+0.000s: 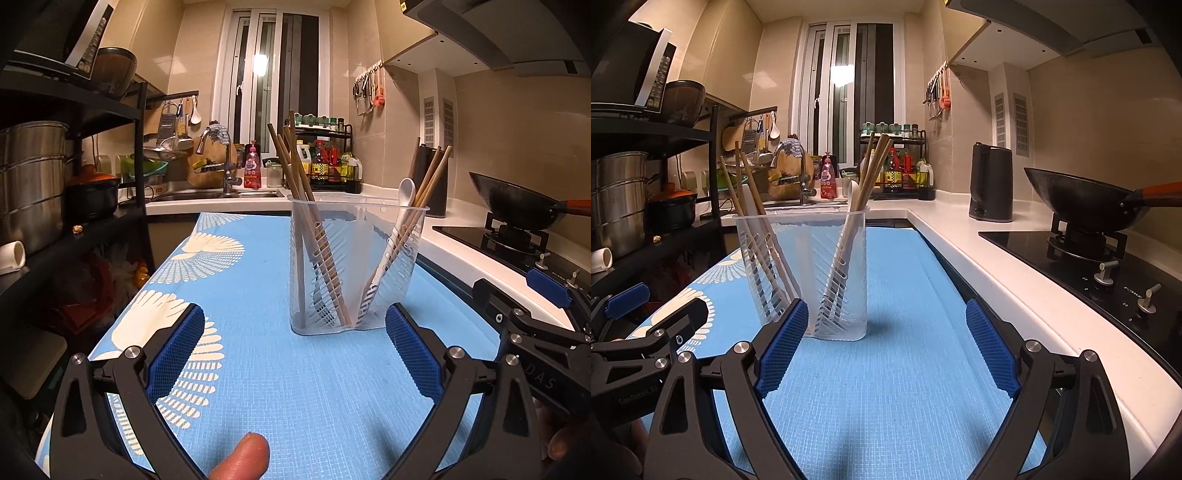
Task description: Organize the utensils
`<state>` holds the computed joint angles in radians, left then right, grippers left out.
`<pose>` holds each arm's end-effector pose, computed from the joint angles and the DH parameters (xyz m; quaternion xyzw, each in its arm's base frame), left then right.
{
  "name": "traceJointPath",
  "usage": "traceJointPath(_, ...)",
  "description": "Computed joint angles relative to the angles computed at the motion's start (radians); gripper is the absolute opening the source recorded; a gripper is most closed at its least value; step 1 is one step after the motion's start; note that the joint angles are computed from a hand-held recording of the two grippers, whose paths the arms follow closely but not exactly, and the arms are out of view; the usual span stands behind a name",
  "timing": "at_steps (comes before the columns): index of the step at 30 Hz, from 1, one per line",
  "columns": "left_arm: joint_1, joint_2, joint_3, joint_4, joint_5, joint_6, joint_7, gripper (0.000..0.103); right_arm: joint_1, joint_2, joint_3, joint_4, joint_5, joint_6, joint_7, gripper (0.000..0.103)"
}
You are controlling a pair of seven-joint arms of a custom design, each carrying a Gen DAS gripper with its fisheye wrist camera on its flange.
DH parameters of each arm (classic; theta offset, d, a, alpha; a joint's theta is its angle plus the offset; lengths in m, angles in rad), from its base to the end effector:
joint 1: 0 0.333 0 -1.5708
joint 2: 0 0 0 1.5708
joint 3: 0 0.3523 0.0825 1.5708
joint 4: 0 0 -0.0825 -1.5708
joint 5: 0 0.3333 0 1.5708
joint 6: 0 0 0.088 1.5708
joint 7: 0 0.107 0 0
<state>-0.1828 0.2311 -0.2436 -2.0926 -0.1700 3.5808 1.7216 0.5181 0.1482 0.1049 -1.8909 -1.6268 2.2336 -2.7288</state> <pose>0.5492 -0.2096 0.5411 -0.4724 0.6572 -0.4895 0.3244 0.4985 0.3164 0.5329 -0.4583 0.6442 -0.4941 0.3617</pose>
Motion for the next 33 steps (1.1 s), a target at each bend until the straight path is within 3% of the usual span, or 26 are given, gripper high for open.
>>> traceJointPath(33,-0.009,0.004,0.005,0.002,-0.016,0.007,0.012,0.095,-0.008,-0.006,-0.001,-0.01,0.001,0.008,0.004,0.088)
